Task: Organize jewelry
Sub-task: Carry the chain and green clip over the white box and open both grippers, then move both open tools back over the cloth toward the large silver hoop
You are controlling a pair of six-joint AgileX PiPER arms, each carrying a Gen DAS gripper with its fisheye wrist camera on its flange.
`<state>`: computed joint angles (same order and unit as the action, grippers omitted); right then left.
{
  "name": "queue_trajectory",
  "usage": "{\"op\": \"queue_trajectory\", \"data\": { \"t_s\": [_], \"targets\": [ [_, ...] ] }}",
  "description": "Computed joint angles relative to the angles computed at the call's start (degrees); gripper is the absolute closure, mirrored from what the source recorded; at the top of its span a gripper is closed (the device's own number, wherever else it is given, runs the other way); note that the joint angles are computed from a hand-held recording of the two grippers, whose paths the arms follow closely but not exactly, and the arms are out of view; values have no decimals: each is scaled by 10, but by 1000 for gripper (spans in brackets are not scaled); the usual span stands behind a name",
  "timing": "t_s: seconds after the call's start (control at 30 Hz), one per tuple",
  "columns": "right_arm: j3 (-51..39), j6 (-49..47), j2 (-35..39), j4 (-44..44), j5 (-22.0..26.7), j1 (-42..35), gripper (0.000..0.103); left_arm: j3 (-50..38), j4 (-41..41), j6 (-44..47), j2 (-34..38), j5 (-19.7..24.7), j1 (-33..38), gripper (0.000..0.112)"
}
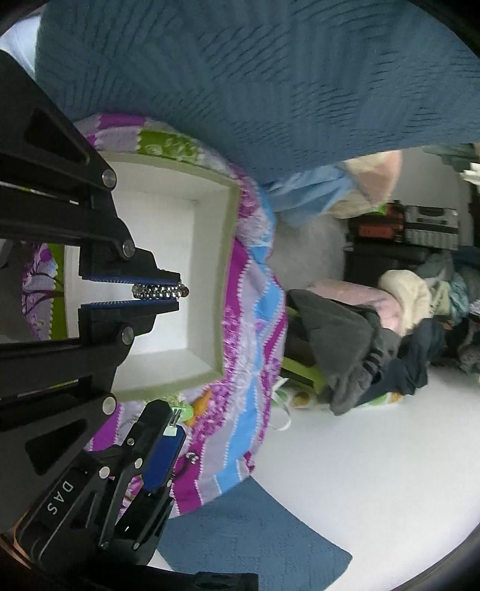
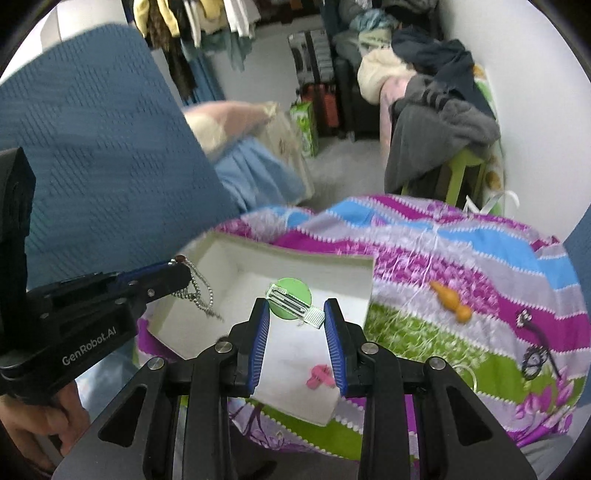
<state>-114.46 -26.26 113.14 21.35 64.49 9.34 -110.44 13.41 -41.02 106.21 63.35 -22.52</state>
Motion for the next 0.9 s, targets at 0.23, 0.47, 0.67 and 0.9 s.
{"op": "queue_trajectory", "data": {
  "t_s": [0.23, 0.47, 0.67, 0.9],
  "targets": [
    [98, 14, -4, -37, -66, 16, 76, 132, -59, 31, -10, -103, 37, 107],
    [121, 26, -2, -49, -80, 20, 75, 179, -93, 61, -6, -145, 52, 107],
    [108, 28, -9, -42, -71, 15, 71, 167, -63, 44, -21, -132, 39, 105],
    [78, 0, -34, 3, -33, -15, 70, 100, -24, 13, -35, -75, 17, 100]
  ]
}}
